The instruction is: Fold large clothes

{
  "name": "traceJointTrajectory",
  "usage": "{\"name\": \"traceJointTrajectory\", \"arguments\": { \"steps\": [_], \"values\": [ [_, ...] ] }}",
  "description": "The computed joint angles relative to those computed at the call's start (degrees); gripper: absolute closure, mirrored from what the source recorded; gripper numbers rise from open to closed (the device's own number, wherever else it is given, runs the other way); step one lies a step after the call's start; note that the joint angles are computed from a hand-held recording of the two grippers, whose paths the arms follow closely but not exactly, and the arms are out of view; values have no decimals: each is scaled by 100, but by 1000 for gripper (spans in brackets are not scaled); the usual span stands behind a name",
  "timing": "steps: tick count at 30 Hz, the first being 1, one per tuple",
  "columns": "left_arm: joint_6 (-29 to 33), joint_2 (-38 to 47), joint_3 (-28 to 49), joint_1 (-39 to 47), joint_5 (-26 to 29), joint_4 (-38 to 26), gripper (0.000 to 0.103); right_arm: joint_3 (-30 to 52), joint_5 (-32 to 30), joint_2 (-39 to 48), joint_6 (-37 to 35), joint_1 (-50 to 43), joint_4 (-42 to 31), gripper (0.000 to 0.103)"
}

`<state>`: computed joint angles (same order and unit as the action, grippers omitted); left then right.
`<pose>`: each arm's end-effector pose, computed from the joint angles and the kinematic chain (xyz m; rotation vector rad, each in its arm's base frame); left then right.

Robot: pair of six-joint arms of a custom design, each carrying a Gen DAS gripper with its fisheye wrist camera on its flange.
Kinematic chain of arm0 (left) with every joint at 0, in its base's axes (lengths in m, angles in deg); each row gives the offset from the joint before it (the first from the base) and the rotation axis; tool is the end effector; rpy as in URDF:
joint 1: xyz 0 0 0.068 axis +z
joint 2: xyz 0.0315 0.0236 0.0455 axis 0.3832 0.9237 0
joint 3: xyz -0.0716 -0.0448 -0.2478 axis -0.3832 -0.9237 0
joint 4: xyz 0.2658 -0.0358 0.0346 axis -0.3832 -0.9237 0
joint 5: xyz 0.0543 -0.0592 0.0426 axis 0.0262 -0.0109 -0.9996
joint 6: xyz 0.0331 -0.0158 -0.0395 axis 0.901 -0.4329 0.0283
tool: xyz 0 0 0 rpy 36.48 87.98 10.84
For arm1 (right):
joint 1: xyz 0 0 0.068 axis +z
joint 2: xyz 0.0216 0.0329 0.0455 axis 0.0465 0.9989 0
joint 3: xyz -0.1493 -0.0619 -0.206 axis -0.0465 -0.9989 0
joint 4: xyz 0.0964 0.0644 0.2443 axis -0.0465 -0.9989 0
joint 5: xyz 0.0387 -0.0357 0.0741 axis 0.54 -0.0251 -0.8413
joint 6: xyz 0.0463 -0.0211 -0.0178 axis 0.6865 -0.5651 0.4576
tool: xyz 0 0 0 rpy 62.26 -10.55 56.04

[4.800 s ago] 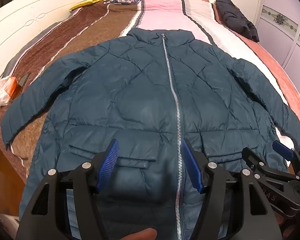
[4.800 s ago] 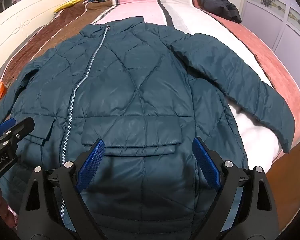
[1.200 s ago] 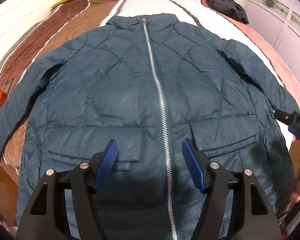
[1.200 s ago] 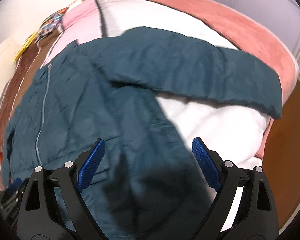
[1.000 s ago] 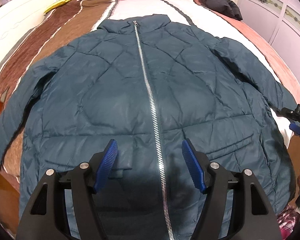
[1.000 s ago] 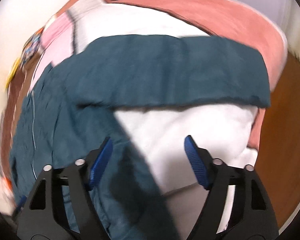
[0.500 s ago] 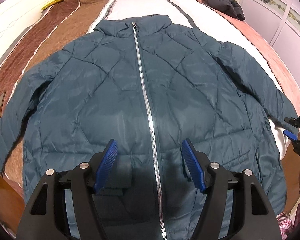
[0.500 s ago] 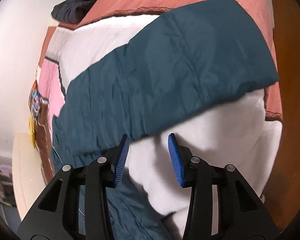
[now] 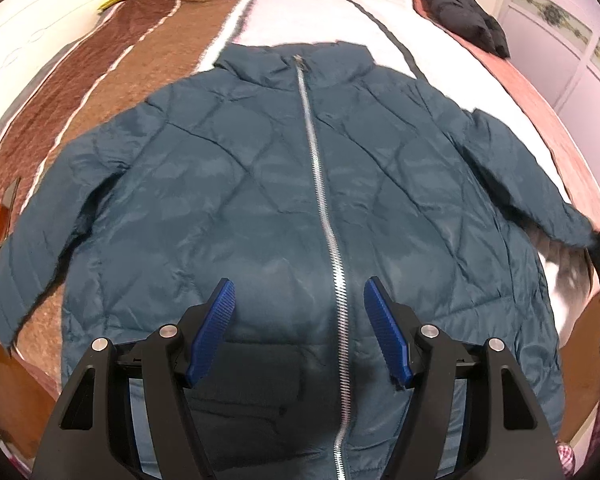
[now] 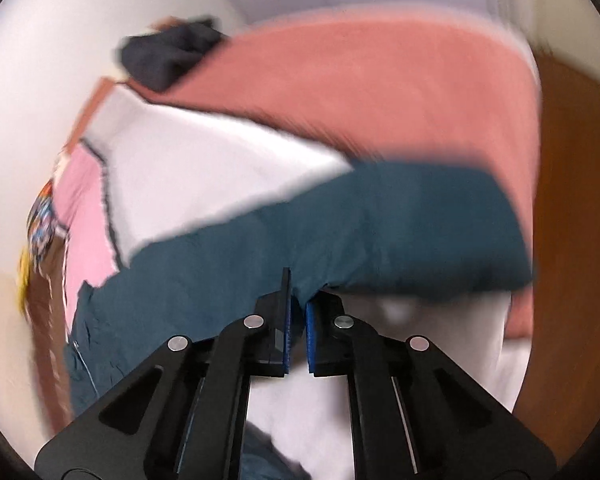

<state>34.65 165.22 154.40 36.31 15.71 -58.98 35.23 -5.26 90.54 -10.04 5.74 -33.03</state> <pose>0.2993 0.0616 0.2510 0.5897 2.5904 -0.1854 0.1298 -0.0091 0.2368 1.5145 1.8588 0.0048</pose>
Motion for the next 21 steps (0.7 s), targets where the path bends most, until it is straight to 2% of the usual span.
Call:
{"name": "traceJointTrajectory", "arguments": {
  "steps": [4,6,8,10,14,16,17,19,21],
  "values": [
    [-101,195,238,268,128,-44,37,1293,1154,1134,-844,1148,299,97],
    [-110,288,348,433,197,-43,37,1924,1505,1821,-1548,1797,756,97],
    [-98,383,476,588,259,-60,37,2507,1556,2637,-2342,2231,1336,97],
    [-116,500,617,753,312,-62,37,3061,1390,3520,-3071,2601,1933,97],
    [-192,811,950,1089,340,-70,37,3999,741,5148,-3986,3173,2658,97],
    [-249,994,1122,1230,315,-53,37,4586,282,6052,-4304,3335,2655,96],
    [-253,1072,1195,1303,303,-47,37,4934,-207,6573,-4458,3361,2497,94],
    [-268,1237,1347,1432,281,-57,37,5448,-721,7262,-4465,3395,2084,72],
    [-292,1376,1487,1514,295,-73,37,5500,-822,7441,-4314,3477,1948,64]
  ]
}}
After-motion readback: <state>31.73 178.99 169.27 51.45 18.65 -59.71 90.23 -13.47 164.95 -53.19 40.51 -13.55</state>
